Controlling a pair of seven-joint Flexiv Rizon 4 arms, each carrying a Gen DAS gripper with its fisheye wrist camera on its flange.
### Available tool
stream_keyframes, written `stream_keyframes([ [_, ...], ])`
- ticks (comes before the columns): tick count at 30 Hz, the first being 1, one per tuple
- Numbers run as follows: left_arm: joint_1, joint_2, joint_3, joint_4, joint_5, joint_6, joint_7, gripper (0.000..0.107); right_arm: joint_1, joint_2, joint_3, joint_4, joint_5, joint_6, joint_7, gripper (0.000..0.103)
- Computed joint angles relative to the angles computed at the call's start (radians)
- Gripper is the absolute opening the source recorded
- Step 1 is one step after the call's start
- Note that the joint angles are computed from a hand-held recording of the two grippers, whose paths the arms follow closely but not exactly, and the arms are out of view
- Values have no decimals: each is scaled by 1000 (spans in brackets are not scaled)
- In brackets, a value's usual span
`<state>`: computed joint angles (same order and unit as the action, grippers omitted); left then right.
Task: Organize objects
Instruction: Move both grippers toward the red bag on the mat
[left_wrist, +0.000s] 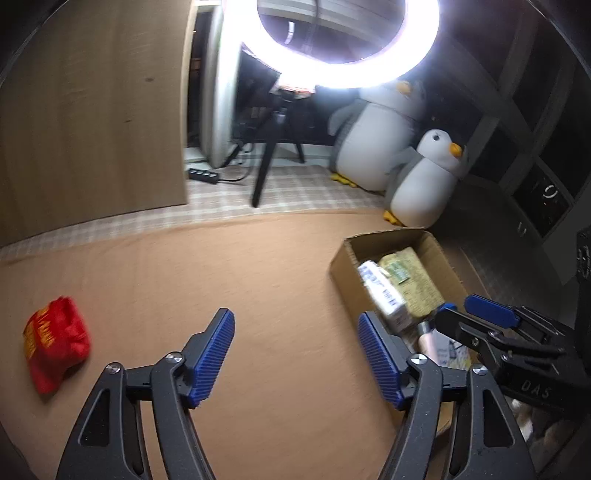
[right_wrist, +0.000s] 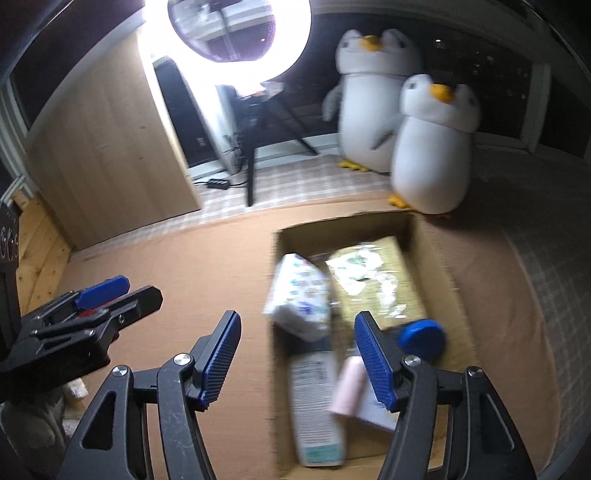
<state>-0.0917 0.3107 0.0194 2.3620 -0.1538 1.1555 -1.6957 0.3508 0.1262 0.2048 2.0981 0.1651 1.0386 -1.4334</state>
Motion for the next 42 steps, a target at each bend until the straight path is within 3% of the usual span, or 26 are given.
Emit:
stream_keyframes([
  [6, 33, 155, 84, 103, -9, -62, 58, 79, 53, -7, 31, -28, 61, -21, -5, 62],
  [13, 159, 321, 183, 196, 7, -164, 128, 80, 117, -45, 68, -77, 84, -31, 16, 62],
  [21, 318, 397, 286, 233, 8, -236, 259, 80, 187, -145, 112, -184, 47, -48, 27, 62],
  [30, 439, 310, 349, 241, -63, -210, 415, 80, 241, -322, 148, -361, 5, -111, 22, 62],
  [42, 455, 113, 385, 236, -321, -163, 640, 85, 303, -561, 168, -588, -35, -215, 22, 63],
])
